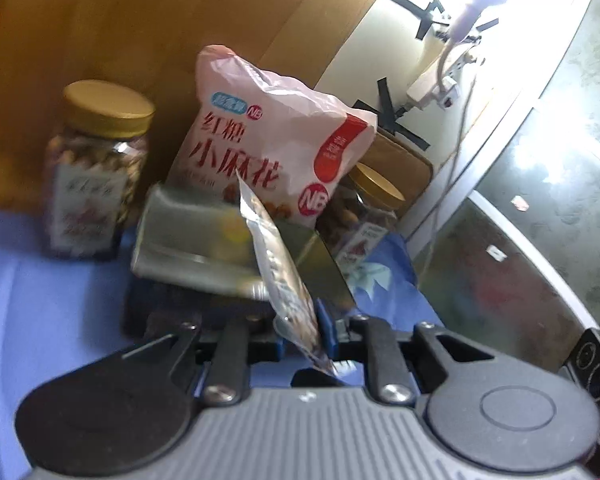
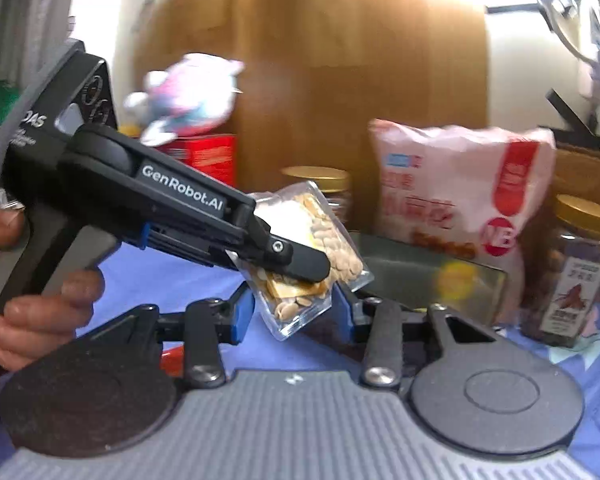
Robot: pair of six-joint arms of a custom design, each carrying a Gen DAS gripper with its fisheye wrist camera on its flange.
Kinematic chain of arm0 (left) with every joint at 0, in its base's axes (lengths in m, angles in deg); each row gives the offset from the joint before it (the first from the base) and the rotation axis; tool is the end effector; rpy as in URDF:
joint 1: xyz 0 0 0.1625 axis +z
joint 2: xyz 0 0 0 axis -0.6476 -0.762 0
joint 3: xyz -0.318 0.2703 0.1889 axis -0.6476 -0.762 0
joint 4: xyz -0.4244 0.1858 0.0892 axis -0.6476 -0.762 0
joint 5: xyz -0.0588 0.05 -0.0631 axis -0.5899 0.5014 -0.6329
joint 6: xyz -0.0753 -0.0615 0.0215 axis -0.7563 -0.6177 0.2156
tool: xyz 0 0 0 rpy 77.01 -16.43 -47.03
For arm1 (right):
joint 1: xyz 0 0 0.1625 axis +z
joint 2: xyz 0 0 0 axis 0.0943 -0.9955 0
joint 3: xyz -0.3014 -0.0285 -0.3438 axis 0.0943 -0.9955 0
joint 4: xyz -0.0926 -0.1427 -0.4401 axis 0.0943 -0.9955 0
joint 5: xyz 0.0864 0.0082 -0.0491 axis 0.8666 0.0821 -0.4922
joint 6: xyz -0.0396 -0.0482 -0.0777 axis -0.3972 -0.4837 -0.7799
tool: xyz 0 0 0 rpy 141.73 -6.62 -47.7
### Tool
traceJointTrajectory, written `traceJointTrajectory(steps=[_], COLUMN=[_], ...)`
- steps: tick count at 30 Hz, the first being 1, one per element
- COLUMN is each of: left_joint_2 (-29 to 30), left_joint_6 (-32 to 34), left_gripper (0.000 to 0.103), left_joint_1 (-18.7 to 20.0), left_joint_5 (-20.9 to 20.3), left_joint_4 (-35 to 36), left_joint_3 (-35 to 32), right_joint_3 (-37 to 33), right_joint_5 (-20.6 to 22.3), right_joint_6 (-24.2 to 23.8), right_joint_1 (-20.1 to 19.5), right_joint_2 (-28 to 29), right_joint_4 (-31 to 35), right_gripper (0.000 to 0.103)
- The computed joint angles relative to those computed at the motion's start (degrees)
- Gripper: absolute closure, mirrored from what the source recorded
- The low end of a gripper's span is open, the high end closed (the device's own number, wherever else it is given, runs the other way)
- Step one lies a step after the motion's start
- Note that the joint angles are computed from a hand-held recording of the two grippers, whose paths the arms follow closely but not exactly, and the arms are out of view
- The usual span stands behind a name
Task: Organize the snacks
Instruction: 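Lower the pastry bag into the metal tin and open the left gripper, then grasp the yellow peanut bag with the left gripper and lift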
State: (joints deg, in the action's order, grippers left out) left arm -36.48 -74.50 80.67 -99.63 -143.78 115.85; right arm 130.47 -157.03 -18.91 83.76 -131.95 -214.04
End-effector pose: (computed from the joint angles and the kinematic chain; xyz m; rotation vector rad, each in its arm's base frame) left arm -0.3069 -0.4499 0.0957 -1.0153 -2.7769 0.6589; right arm 0.1230 -0.3044 0.2286 0.8549 -2.1457 1.3203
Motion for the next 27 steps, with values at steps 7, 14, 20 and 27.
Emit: traceJointTrajectory(steps=[7, 14, 20, 27], left_joint_2=[7.39, 3.32, -4.30, -3.15], left_joint_6=[0.81, 3.41, 1.41, -1.82], left_gripper=[0.051, 0.039, 0.031, 0.031], left_joint_1=[0.98, -0.31, -1.27, -0.82], left_joint_5=[6.10, 11.56, 8.49, 0.50], left_joint_4=[4.28, 2.32, 5.64, 11.53], left_joint_3=[-7.51, -3.05, 4.55, 5.71], right_joint_3=[-4.77, -1.99, 3.97, 4.24], right_joint_5=[-2.66, 1.97, 12.47, 19.66], right_joint_6=[-1.07, 5.77, 14.19, 21.82], right_joint_1=[-2.67, -7.09, -17.20, -25.28], right_joint_2=[5.04, -1.70, -20.96, -34.92], right_joint_4=[-4.06, 1.62, 26.37, 55.27], right_gripper=[0.057, 0.057, 0.057, 0.058])
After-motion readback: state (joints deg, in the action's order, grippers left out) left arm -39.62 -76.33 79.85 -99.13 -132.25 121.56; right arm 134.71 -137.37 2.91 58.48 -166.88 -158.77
